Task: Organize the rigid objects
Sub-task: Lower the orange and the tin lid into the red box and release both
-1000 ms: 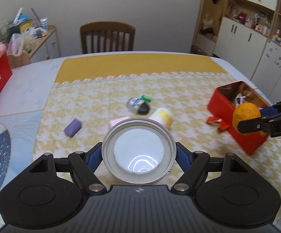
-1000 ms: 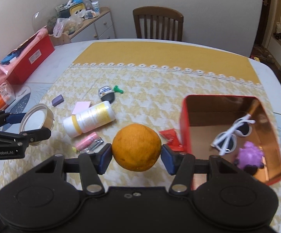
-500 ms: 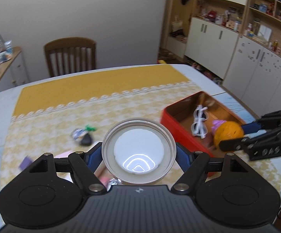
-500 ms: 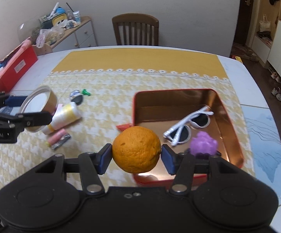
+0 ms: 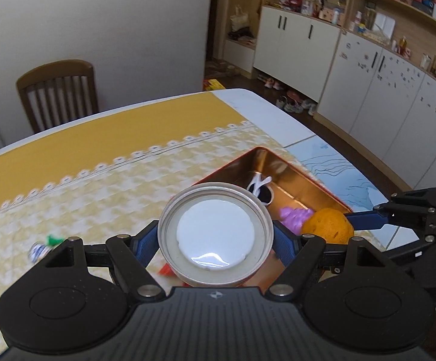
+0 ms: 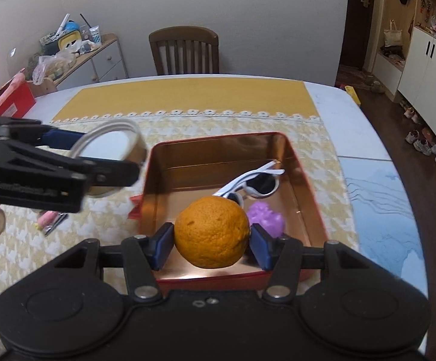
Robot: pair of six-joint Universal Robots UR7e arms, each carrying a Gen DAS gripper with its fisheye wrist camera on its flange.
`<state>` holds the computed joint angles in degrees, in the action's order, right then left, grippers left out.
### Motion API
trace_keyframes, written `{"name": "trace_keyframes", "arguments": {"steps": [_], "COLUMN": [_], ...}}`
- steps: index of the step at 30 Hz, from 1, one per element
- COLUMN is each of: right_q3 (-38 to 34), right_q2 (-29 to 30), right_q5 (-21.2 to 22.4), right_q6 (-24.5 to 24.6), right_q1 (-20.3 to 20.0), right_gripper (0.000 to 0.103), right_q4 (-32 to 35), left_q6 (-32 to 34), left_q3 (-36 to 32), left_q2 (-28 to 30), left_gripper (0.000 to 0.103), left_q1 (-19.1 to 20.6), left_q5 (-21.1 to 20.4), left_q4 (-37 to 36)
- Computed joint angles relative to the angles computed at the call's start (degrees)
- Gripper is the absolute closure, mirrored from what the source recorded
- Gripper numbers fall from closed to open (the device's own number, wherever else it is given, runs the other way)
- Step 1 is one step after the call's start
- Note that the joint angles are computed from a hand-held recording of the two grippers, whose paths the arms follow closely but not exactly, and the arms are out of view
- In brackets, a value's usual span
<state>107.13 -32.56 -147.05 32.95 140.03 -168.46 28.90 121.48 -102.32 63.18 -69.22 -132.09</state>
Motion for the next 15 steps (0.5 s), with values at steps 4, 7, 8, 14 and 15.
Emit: {"name": "trace_keyframes", "arguments": {"steps": [4, 7, 8, 14, 15], "right_q3": [1.76, 2.21, 2.09, 1.22, 0.9], "right_q2": [-1.5, -1.71, -1.62, -0.54, -0.26], "right_q5": [1.01, 2.5, 2.72, 5.21, 5.55], "right_q6": [-1.81, -3.03, -3.19, -5.84, -6.49], "right_q1": [-1.07, -1.66, -1.74, -2.64, -2.8], "right_gripper": [0.049, 0.049, 0.05, 0.05, 0.05], "right_q4": [-2.15, -2.14, -1.82, -1.99, -2.1], "left_q6": [-2.24, -3.69, -4.28, -5.19, -5.42], "left_q3": [0.7, 0.41, 0.4, 0.68, 0.52], "left_q2": [3.19, 5.89, 6.77, 10.36, 10.87], "left_gripper": [0.026, 0.026, 0.026, 0.026, 0.026], "left_q1": [-0.97, -0.93, -0.97, -0.63, -0.45], "left_q5": [1.57, 2.46, 3.02, 4.95, 5.16], "left_q4": [-1.58, -1.99, -2.29, -4.33, -4.43]}}
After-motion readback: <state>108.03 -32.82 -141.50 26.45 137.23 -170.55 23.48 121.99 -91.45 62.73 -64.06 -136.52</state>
